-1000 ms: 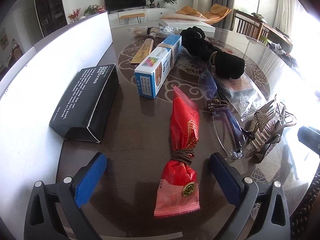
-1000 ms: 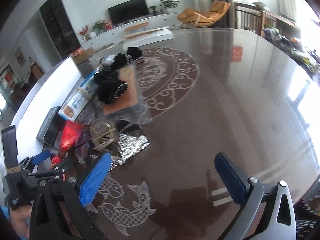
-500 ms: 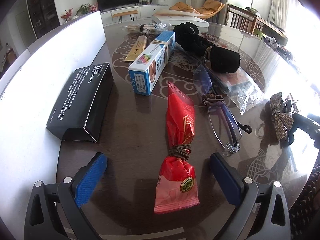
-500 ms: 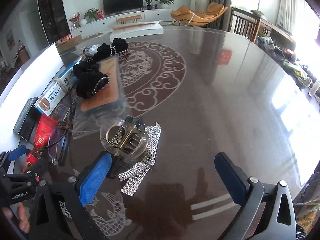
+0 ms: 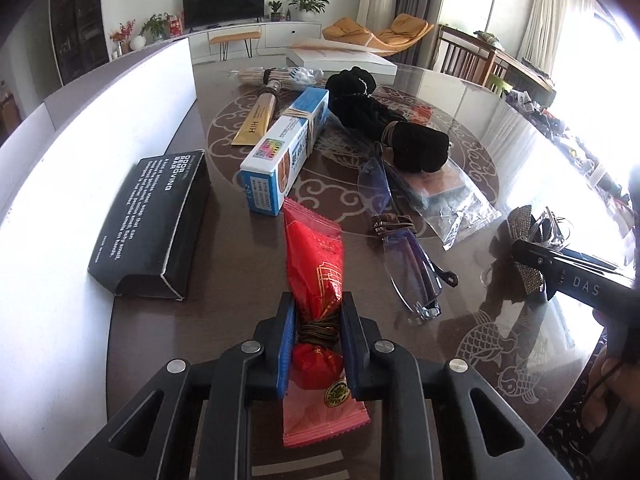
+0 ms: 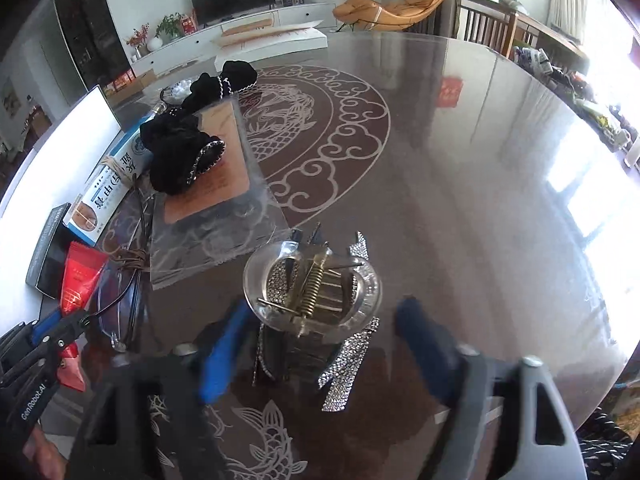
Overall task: Organize objects
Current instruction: 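Carry packet with left tool into white bin while right tool drops hair clip there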
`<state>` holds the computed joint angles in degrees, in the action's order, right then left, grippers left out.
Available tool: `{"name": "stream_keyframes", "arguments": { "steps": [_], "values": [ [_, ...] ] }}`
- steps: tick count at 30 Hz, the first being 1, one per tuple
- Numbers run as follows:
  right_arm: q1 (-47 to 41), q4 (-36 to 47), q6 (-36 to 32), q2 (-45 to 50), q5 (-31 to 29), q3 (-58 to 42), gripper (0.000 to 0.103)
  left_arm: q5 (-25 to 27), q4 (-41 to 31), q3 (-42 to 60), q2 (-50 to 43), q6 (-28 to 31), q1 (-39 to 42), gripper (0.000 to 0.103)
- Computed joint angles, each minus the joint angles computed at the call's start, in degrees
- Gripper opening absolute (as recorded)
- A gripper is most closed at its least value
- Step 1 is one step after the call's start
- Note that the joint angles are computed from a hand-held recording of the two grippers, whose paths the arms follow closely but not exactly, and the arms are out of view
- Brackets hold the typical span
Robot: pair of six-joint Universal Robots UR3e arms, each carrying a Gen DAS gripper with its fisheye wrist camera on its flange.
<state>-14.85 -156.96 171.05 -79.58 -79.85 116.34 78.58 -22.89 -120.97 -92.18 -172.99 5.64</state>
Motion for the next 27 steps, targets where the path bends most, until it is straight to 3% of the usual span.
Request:
{"name": "stream_keyframes", "arguments": {
  "steps": [6, 10, 14, 16, 20, 24, 25, 26, 27],
  "values": [
    [-11.1, 9.7, -6.1, -9.0, 16.4, 4.9, 0.054, -8.7, -9.0, -4.5, 13.3, 3.2, 7.6, 0.021],
    [-10.4, 20.7, -8.9, -16.7, 22.0, 2.0, 0.054, -19.5, -26.6, -0.8, 25.5, 8.6, 19.3, 0.021],
    [0.8, 26.9, -6.4, -17.7, 27.0, -7.8, 0.054, -26.4, -46.1, 6.1, 34.9, 19.9, 37.8, 0.021],
    [9.3, 27.3, -3.5, -13.1, 28.2, -16.0, 0.054, -26.7, -50.6, 8.4, 36.6, 24.8, 46.9, 0.021],
    [26.5, 26.9, 1.3, 0.8, 26.6, -34.1, 0.054, -22.0, -47.0, 8.6, 33.3, 27.8, 57.9, 0.021],
    [38.8, 30.1, 3.9, 15.9, 20.7, -52.3, 0.055, -13.3, -38.2, 7.0, 25.6, 26.0, 58.6, 0.023],
    [41.4, 32.8, 3.9, 19.4, 17.6, -57.4, 0.066, -11.5, -36.7, 6.5, 24.0, 25.0, 58.2, 0.029],
    [43.7, 34.1, 3.9, 21.8, 13.5, -60.6, 0.093, -10.1, -36.0, 6.2, 22.8, 24.0, 57.9, 0.036],
    [44.8, 33.8, 3.7, 22.7, 11.6, -61.4, 0.102, -9.5, -35.9, 5.8, 22.4, 23.5, 57.9, 0.052]
  ]
}}
